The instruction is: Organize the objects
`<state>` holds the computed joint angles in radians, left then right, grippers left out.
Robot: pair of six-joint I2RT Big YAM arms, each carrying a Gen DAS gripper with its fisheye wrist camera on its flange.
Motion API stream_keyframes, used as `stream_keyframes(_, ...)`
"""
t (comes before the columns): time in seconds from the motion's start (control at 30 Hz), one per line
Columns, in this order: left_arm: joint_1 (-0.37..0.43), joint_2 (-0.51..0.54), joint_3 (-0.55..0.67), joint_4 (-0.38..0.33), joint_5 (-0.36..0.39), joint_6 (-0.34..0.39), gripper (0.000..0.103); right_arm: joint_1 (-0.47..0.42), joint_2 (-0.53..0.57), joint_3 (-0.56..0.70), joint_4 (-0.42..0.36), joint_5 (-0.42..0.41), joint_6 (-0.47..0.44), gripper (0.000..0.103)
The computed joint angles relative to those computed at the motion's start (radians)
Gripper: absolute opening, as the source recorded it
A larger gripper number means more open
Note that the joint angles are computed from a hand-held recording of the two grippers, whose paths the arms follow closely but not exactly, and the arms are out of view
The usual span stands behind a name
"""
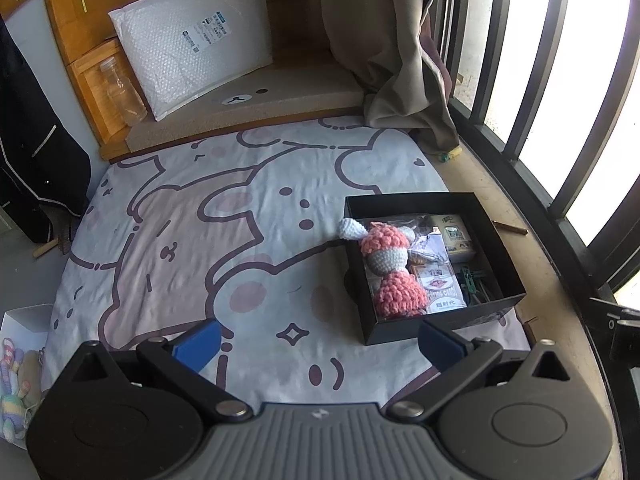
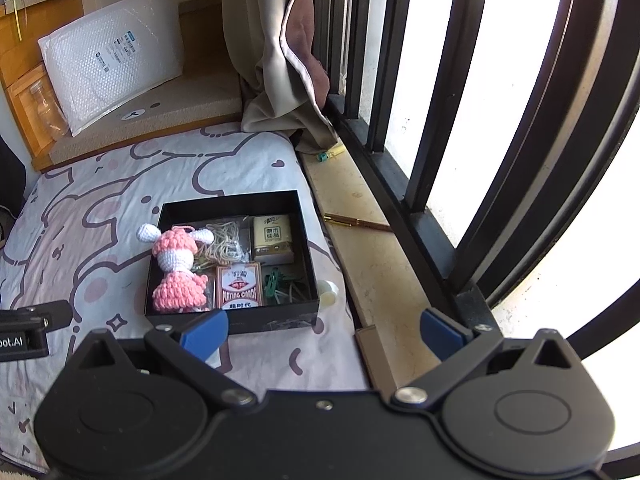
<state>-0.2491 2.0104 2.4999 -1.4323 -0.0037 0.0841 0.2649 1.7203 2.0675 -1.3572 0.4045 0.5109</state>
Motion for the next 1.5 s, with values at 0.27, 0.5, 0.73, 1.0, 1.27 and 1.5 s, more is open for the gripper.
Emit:
stream_keyframes(0.27,0.004,0.007,0.011,-0.011,0.010,-0.004,0.103,0.002,0.002,0.001,0.001,-0.003,-0.005,0.103)
stream_keyframes(0.5,0.005,0.004,0.005,-0.009,0.008,-0.009,0.103,0.002,0.002,0.000,0.002,-0.003,-0.005,0.103)
stream_keyframes(0.73,0.005,0.007,0.007,-0.015,0.011,-0.018,0.103,0.002,0.002,0.000,0.002,-0.003,-0.005,0.103)
stream_keyframes(1.0,0.005,0.009,0.012,-0.020,0.014,-0.019,0.103,0.003,0.002,0.000,0.001,-0.003,-0.004,0.103)
stream_keyframes(1.27,0.005,0.011,0.015,-0.022,0.014,-0.019,0.103,0.003,0.002,0.001,0.001,-0.002,-0.004,0.103)
stream_keyframes(1.5,0.005,0.013,0.020,-0.025,0.015,-0.019,0.103,0.002,0.002,0.001,0.001,-0.003,-0.005,0.103)
